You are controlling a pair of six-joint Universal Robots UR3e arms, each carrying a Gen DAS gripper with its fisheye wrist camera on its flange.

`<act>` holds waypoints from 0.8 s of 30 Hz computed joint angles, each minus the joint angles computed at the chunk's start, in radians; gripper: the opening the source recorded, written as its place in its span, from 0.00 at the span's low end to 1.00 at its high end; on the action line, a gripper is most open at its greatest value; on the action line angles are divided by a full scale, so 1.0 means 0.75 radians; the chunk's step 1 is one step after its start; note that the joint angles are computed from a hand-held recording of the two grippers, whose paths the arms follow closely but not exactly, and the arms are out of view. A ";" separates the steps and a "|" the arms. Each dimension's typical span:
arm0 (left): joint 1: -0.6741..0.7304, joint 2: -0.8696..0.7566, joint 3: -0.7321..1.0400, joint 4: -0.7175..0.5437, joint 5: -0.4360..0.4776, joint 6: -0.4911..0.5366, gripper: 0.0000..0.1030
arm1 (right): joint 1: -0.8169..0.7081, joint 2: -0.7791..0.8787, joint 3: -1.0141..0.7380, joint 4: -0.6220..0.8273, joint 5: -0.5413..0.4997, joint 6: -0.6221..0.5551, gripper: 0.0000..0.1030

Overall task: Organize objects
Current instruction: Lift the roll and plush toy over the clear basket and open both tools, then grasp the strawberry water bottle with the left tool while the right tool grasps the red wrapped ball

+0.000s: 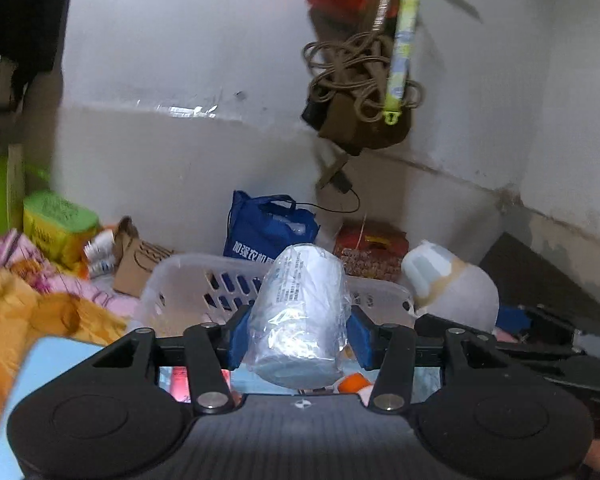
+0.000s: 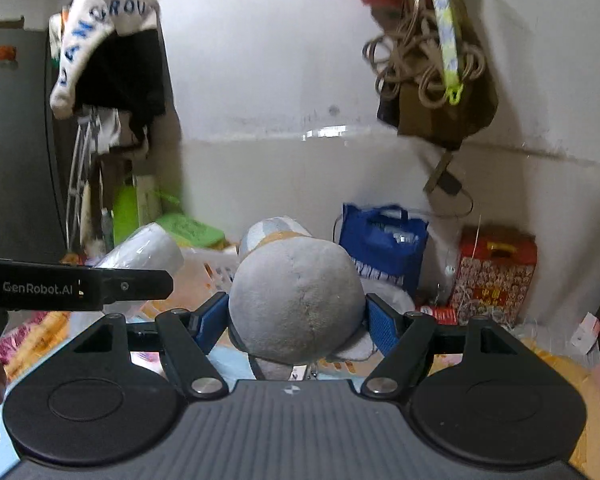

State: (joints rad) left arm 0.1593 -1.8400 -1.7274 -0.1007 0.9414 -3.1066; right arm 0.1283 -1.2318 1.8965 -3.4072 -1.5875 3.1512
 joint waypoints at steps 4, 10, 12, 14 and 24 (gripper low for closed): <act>0.004 -0.081 -0.036 0.197 0.001 -0.064 0.90 | 0.025 0.033 0.042 -0.125 -0.070 0.062 1.00; 0.115 0.076 -0.298 0.384 -0.059 -0.009 1.00 | 0.074 -0.099 0.393 -0.506 -0.119 0.223 1.00; 0.184 0.216 -0.479 0.349 -0.121 0.134 1.00 | 0.074 -0.092 0.555 -0.692 -0.078 0.341 1.00; 0.256 0.380 -0.651 0.167 -0.187 0.303 1.00 | 0.103 -0.054 0.700 -0.792 -0.069 0.476 1.00; 0.298 0.659 -1.065 -0.051 -0.022 0.688 0.94 | 0.350 0.064 0.696 -0.566 -0.386 0.482 1.00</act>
State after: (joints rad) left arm 0.3830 -1.3458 -2.5265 -0.1390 0.9251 -2.5909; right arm 0.3906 -1.1835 2.4186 -3.8314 -1.8768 3.5126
